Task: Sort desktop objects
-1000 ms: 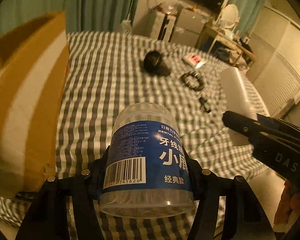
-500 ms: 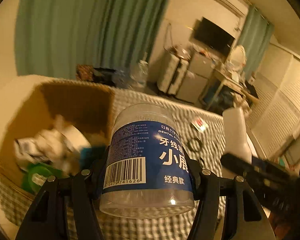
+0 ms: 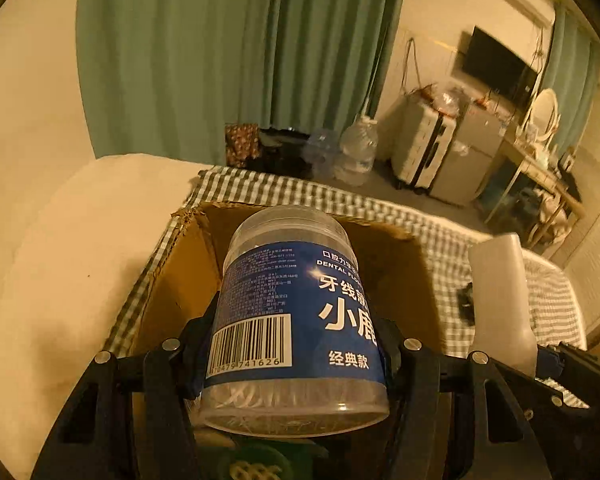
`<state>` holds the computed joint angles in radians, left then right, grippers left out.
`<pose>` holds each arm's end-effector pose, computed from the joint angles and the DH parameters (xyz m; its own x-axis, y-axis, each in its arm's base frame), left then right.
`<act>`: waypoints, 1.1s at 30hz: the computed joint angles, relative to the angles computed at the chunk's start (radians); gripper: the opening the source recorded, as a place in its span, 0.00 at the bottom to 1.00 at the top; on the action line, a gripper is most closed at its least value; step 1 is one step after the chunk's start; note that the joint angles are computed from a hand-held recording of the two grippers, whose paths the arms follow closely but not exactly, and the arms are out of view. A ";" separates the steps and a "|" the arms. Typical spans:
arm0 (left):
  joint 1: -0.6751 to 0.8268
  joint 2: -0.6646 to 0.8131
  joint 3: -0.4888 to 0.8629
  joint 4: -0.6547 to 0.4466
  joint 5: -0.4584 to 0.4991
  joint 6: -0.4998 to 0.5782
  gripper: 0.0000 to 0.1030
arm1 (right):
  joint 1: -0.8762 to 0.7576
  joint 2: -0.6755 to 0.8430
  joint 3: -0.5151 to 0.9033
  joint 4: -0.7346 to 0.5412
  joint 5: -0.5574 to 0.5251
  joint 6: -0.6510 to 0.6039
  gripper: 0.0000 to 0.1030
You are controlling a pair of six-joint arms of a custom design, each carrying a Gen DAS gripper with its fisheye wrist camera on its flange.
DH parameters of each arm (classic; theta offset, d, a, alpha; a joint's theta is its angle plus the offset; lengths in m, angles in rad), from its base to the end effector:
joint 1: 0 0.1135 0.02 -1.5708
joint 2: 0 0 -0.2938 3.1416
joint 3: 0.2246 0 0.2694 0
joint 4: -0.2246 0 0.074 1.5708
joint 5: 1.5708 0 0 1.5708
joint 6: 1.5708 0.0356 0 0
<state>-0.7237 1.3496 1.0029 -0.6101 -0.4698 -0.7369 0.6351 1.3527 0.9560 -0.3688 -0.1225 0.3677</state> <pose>0.2234 -0.1759 0.2809 -0.7190 -0.1643 -0.6753 -0.1191 0.9864 -0.1131 0.2395 0.1819 0.2784 -0.7577 -0.1152 -0.6424 -0.4151 0.8446 0.3382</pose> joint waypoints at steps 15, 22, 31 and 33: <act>-0.119 0.000 -0.034 -0.084 -0.075 -0.199 1.00 | -0.250 -0.108 -0.088 0.018 -0.062 0.010 0.77; -0.433 0.130 0.142 -0.211 -0.271 -0.375 1.00 | -0.625 -0.442 -0.213 -0.157 -0.059 -0.219 0.85; -0.599 0.478 0.392 -0.055 -0.256 -0.366 1.00 | -1.333 -0.440 -0.219 -0.330 -0.514 -0.598 0.91; -0.598 0.533 0.424 -0.014 -0.217 -0.344 1.00 | -1.384 -0.385 -0.226 -0.323 -0.568 -0.623 0.93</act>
<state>-1.3222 1.8827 1.4273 -0.6239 -0.6869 -1.0807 -0.7490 0.9680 0.7305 -0.6916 -0.6900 -0.2551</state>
